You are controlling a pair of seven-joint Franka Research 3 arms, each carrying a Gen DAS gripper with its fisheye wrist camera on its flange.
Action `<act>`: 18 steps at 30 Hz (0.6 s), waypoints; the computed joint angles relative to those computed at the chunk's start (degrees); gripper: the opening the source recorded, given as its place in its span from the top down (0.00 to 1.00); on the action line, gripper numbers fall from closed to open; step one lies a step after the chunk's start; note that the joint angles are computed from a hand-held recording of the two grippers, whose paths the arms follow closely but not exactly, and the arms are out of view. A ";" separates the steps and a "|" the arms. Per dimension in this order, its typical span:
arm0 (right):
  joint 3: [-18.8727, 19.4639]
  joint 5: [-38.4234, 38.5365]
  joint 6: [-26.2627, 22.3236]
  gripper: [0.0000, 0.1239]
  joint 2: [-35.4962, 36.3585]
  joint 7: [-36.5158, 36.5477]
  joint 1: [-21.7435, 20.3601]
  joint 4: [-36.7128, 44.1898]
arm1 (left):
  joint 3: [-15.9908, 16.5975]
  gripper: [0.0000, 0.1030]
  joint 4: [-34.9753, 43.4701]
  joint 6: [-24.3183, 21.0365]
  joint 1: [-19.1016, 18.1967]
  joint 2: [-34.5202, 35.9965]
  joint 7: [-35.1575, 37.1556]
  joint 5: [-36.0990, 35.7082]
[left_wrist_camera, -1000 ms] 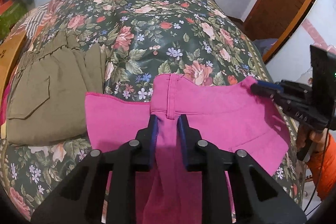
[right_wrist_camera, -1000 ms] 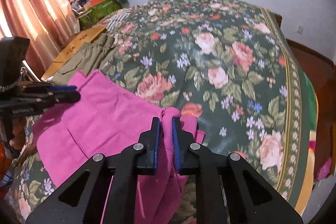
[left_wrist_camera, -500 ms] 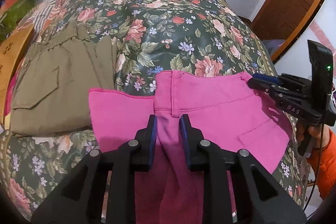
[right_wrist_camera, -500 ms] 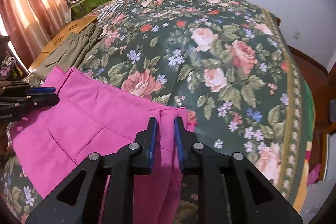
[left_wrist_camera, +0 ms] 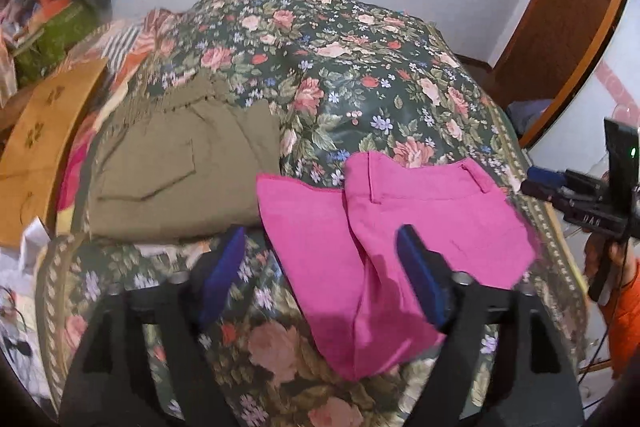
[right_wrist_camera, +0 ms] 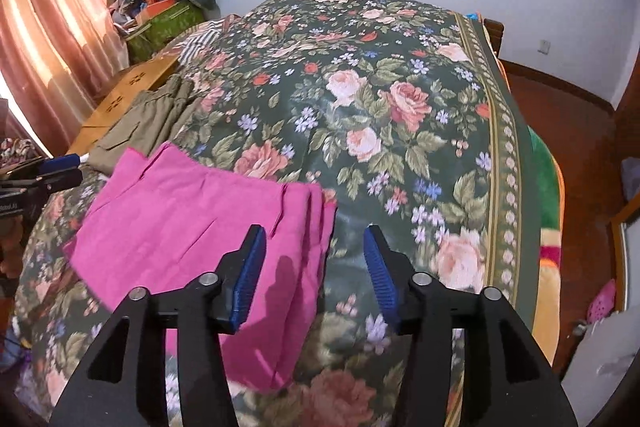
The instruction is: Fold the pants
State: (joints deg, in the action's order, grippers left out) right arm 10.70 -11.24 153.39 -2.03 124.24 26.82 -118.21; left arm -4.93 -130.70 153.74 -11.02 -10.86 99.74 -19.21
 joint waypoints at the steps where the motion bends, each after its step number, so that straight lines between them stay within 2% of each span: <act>1: 0.09 0.70 0.08 0.59 -0.14 -0.28 0.16 -0.28 | 0.56 0.18 -0.09 -0.75 -0.52 -0.17 1.02 -2.09; 5: 0.41 4.07 0.59 0.50 -0.24 -1.10 0.69 -1.56 | 0.73 0.15 -0.15 -3.18 -0.88 0.50 2.04 -6.15; 9: 0.27 10.67 0.78 0.49 0.59 -4.27 1.35 -2.22 | 0.01 0.15 0.28 -5.41 -0.66 2.27 3.13 -8.27; 15: -0.05 18.37 2.08 0.47 2.17 -8.42 1.85 -2.76 | -2.35 0.12 0.49 -3.85 0.51 4.67 0.14 -3.58; 18: -0.24 19.83 2.55 0.45 2.73 -9.27 1.89 -2.84 | -2.50 0.12 0.81 -3.14 0.59 5.44 0.73 -4.26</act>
State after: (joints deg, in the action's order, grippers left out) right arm 10.46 8.59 155.95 0.70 114.96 28.72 -121.05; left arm -7.43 -129.89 150.60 -10.43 -5.43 100.47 -23.48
